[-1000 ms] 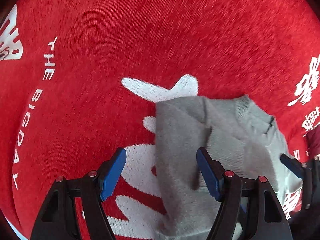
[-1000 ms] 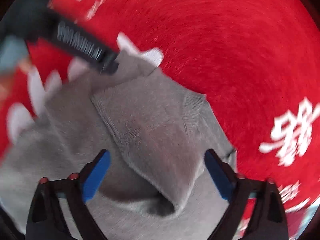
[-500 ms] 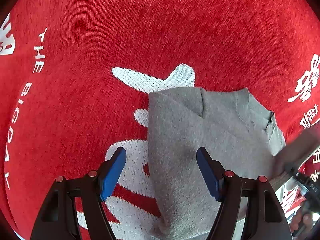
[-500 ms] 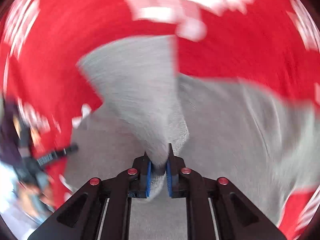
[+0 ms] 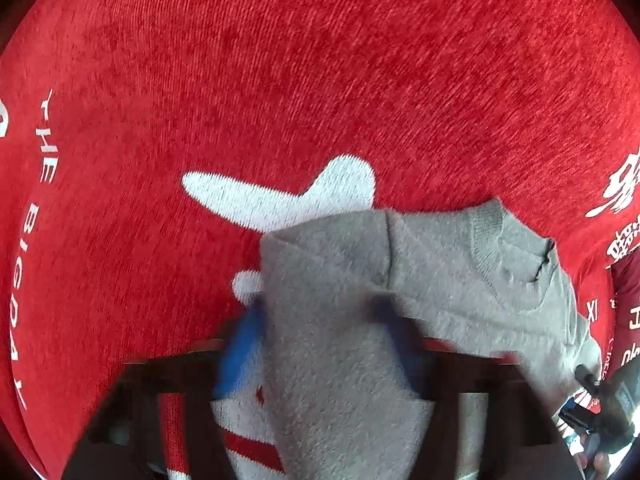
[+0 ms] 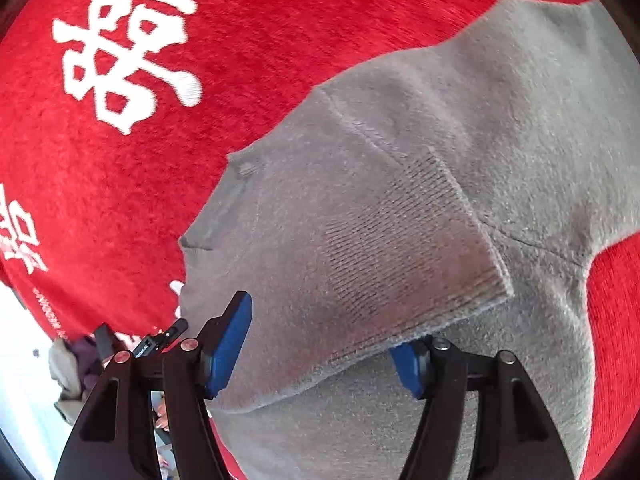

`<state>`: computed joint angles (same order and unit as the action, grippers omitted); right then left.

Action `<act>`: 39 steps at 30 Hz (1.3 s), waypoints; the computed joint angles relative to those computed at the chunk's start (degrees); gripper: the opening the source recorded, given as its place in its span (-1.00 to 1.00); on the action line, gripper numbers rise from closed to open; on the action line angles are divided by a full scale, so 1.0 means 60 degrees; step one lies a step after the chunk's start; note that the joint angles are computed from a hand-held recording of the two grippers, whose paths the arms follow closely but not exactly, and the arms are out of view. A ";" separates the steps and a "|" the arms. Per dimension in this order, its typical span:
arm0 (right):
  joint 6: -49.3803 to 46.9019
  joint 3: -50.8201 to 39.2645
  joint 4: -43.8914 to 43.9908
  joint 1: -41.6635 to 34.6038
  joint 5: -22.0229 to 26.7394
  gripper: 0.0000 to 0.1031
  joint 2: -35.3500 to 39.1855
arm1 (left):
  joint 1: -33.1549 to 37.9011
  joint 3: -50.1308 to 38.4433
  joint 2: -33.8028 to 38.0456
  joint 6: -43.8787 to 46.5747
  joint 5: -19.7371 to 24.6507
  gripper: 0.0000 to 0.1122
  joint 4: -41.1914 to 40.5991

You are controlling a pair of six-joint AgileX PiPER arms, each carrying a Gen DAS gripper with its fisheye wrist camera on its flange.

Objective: Fold small clothes

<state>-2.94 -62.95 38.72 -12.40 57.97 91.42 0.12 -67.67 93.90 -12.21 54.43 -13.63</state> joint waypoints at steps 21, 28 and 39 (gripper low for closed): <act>-0.1361 -0.0414 -0.0314 -0.0393 -0.0167 -0.73 0.0632 | 0.1646 0.1119 -0.1206 0.1005 -0.0422 -0.54 -0.0196; -0.1101 -0.0105 0.0056 -0.0745 0.1306 -0.33 -0.0115 | 0.2030 0.1039 -0.2459 0.1609 0.1150 -0.02 -0.0179; -0.0060 0.0490 -0.0129 0.1717 0.0060 -0.85 0.0165 | -0.0085 0.2835 -0.3716 0.0120 0.0840 0.13 0.2046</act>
<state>-3.30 -60.01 37.94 -2.10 58.33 92.41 -0.39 -50.66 71.61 -11.49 59.47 -1.36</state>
